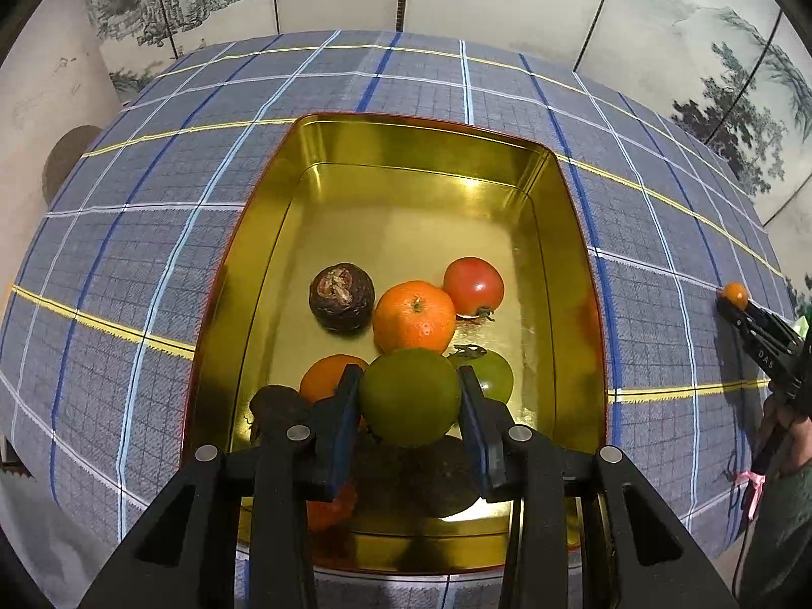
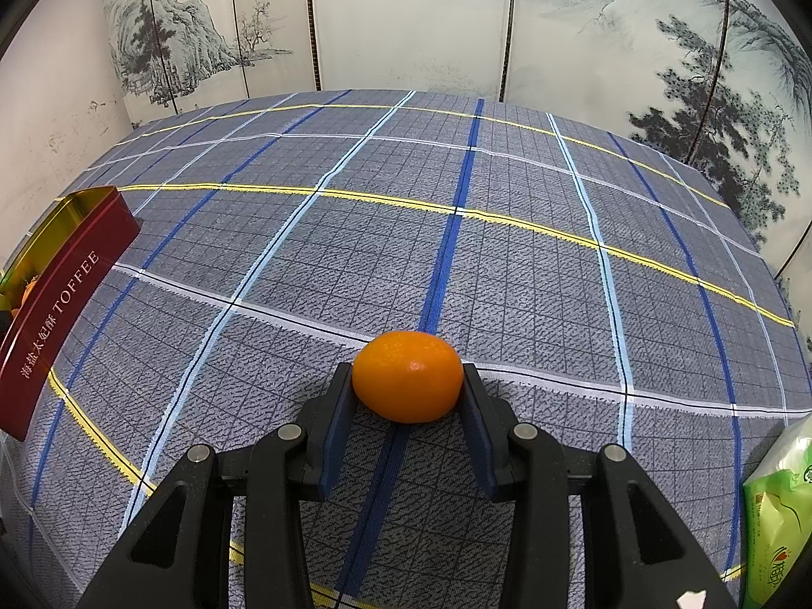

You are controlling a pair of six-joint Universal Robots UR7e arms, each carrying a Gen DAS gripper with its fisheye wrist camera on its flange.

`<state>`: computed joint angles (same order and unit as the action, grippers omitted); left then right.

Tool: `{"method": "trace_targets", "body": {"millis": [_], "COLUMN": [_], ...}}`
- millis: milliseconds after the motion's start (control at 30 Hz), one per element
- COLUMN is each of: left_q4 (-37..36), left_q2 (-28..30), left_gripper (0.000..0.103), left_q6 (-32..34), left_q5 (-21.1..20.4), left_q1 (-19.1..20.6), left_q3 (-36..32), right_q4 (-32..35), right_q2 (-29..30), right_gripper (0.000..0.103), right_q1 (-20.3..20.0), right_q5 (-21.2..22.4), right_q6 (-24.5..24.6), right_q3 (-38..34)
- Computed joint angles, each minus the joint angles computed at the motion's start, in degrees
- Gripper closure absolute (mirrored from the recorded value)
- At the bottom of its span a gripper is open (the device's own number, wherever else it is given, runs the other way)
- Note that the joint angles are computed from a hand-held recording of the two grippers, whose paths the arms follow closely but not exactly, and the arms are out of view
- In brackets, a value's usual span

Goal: Organize fruits

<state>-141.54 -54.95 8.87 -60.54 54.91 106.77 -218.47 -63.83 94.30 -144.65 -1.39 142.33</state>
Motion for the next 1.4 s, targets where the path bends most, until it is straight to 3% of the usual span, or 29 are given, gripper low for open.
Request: {"method": "trace_targets", "body": {"millis": [300, 767, 1067, 1400], "left_q4": [-0.1, -1.5, -14.3, -17.6], "left_q2": [0.0, -0.4, -3.1, -4.0], "left_gripper": [0.064, 0.05, 0.034, 0.032], "left_q6": [0.1, 0.9, 5.5, 5.8], "left_q5": [-0.4, 0.6, 1.3, 4.2], "left_q1": [0.2, -0.5, -2.5, -2.6], "left_q3": [-0.2, 1.0, 7.0, 8.6], "right_q4": [0.0, -0.1, -0.1, 0.0], "right_q2": [0.0, 0.0, 0.0, -0.1], "right_gripper": [0.065, 0.065, 0.065, 0.065], "right_q1": [0.0, 0.0, 0.0, 0.0], "right_q5": [0.0, 0.2, 0.2, 0.3], "right_q6": [0.0, 0.1, 0.0, 0.1], "right_q3": [0.0, 0.1, 0.0, 0.0]}}
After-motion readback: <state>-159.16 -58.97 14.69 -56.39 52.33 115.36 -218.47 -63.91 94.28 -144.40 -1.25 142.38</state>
